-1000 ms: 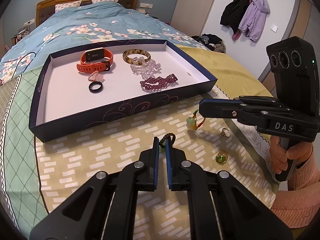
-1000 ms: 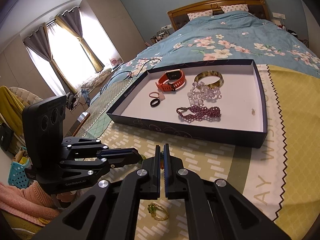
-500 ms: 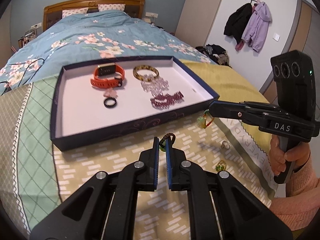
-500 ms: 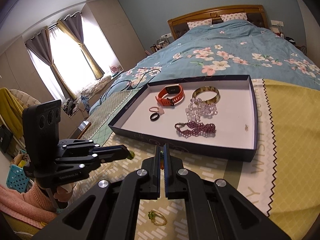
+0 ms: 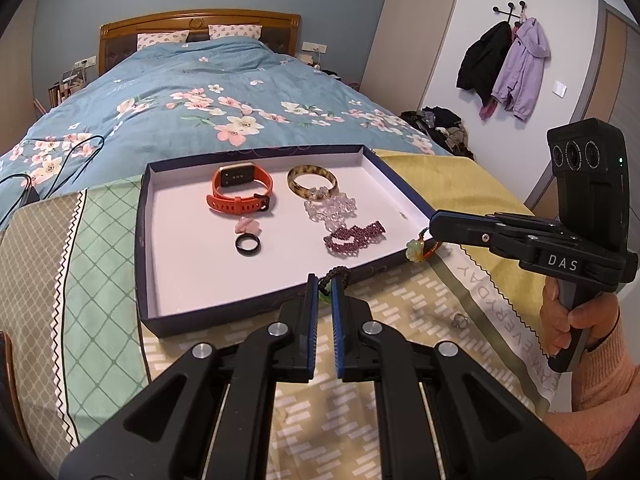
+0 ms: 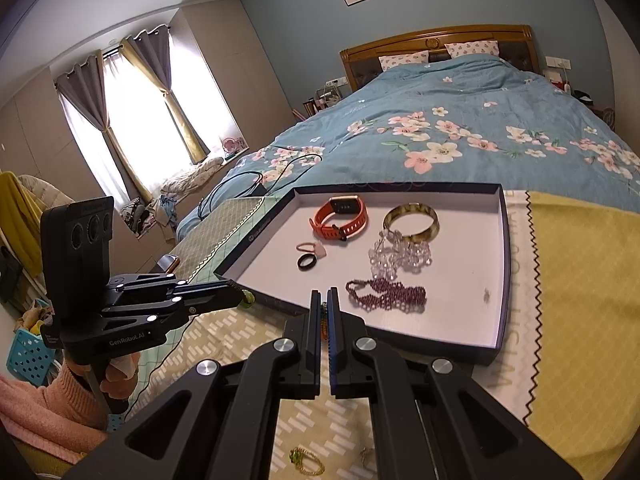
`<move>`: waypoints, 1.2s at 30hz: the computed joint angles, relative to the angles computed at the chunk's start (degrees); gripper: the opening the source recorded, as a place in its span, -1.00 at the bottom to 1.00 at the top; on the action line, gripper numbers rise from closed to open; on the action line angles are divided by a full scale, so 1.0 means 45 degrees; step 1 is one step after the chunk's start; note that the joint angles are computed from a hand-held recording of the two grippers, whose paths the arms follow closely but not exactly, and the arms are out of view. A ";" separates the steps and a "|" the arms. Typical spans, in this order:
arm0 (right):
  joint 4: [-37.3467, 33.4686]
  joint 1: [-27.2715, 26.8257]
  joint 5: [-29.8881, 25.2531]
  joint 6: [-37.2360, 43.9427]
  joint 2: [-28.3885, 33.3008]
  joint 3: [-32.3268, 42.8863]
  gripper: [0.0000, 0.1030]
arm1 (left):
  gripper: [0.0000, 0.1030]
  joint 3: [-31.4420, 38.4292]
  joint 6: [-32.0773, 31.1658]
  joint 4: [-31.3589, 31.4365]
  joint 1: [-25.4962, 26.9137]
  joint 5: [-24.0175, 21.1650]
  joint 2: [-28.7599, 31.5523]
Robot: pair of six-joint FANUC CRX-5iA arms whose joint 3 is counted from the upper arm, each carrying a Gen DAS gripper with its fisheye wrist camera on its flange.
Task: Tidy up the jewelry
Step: 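Carry the hair tie and green charm into the box lid and release both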
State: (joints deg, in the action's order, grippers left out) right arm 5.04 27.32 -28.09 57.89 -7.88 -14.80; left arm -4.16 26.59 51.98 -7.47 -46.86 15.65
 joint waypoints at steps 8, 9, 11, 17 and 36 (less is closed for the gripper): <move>-0.0127 -0.0167 -0.0082 0.0323 0.0360 0.0443 -0.97 | -0.87 0.0490 0.0345 -0.0298 -0.0046 0.0227 0.0292; -0.0104 -0.0187 -0.0094 0.0334 0.0420 0.0498 -0.97 | -0.87 0.0551 0.0369 -0.0334 -0.0052 0.0246 0.0339; -0.0203 -0.0258 -0.0154 0.0458 0.0552 0.0653 -0.97 | -0.87 0.0713 0.0450 -0.0444 -0.0067 0.0282 0.0451; -0.0397 -0.0425 -0.0342 0.0763 0.0911 0.1049 -0.97 | -0.87 0.1263 0.0924 -0.0907 -0.0130 0.0348 0.0850; -0.1135 -0.0835 -0.0877 0.1513 0.2003 0.2099 -0.97 | -0.87 0.2566 0.2181 -0.2130 -0.0274 0.0208 0.1864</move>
